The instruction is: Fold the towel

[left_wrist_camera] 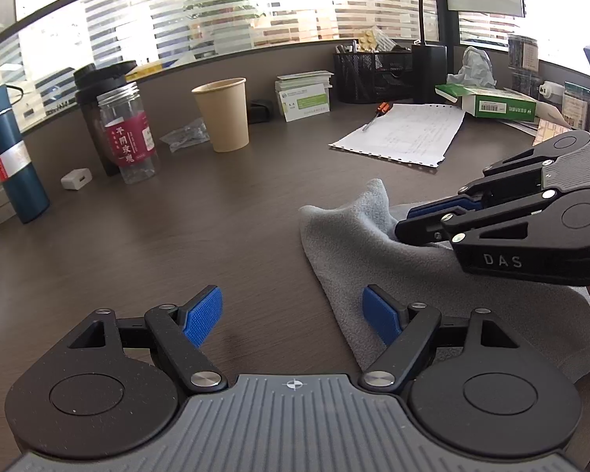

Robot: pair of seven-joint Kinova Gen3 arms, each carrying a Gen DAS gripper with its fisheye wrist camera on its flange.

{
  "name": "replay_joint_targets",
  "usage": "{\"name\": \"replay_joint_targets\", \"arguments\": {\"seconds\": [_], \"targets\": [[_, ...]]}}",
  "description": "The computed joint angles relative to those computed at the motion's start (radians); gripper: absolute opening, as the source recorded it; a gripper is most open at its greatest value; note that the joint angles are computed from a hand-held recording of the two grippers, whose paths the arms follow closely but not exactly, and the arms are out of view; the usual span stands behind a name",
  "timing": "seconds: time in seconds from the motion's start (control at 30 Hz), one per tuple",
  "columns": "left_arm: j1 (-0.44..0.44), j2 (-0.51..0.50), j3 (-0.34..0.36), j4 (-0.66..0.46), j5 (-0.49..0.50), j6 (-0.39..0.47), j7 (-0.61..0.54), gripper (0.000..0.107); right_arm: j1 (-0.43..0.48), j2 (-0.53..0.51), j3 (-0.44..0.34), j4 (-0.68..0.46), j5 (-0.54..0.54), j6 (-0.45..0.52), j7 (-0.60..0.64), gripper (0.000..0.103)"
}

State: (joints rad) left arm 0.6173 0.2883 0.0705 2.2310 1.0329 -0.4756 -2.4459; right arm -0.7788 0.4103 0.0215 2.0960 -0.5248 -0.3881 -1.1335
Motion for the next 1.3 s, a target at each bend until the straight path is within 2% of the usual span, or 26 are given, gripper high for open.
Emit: {"name": "replay_joint_targets", "arguments": {"seconds": [0.1,0.13,0.27,0.43,0.6,0.67,0.77,0.8,0.83,0.97,1.03,1.13,1.3], "targets": [[-0.001,-0.001,0.000,0.000,0.001,0.002,-0.001,0.084,-0.023,0.007,0.014,-0.002,-0.009,-0.011,0.033,0.013],[-0.002,-0.001,0.000,0.000,-0.001,0.003,0.000,0.084,-0.029,0.008,0.018,-0.002,-0.014,-0.014,0.045,0.008],[-0.003,-0.001,0.000,0.000,-0.005,0.005,0.007,0.084,-0.027,0.008,0.010,0.003,-0.024,-0.031,0.063,0.004],[0.001,0.000,-0.002,0.000,0.003,0.002,0.002,0.084,-0.007,-0.013,-0.029,0.063,-0.029,-0.137,0.034,0.002],[0.014,0.002,0.003,-0.002,0.030,-0.010,-0.012,0.084,-0.090,-0.047,-0.028,0.140,-0.206,-0.312,0.164,0.002],[0.011,0.001,0.006,-0.002,0.031,-0.009,-0.013,0.084,-0.099,-0.047,-0.051,0.138,-0.286,-0.332,0.246,0.003],[0.011,0.001,0.008,-0.004,0.042,-0.009,-0.024,0.084,-0.169,-0.017,-0.010,0.118,-0.391,-0.355,0.352,0.024],[0.011,-0.001,0.009,-0.003,0.046,-0.009,-0.029,0.084,-0.178,-0.002,-0.006,0.118,-0.399,-0.377,0.361,0.035],[0.012,-0.002,0.009,-0.003,0.052,-0.007,-0.037,0.084,-0.169,-0.001,-0.015,0.123,-0.397,-0.383,0.354,0.036],[0.005,-0.006,0.011,-0.003,0.053,0.000,-0.047,0.084,-0.020,-0.040,-0.124,0.155,-0.331,-0.379,0.214,0.036],[0.006,-0.005,0.011,-0.004,0.057,-0.003,-0.056,0.084,-0.007,-0.041,-0.119,0.151,-0.350,-0.379,0.182,0.036],[0.009,-0.003,0.014,-0.005,0.065,-0.012,-0.067,0.084,0.043,-0.036,-0.123,0.122,-0.319,-0.297,0.138,0.035],[-0.001,-0.004,0.018,-0.006,0.059,-0.003,-0.066,0.084,0.124,-0.026,-0.140,0.082,-0.153,-0.158,0.011,0.031]]}}
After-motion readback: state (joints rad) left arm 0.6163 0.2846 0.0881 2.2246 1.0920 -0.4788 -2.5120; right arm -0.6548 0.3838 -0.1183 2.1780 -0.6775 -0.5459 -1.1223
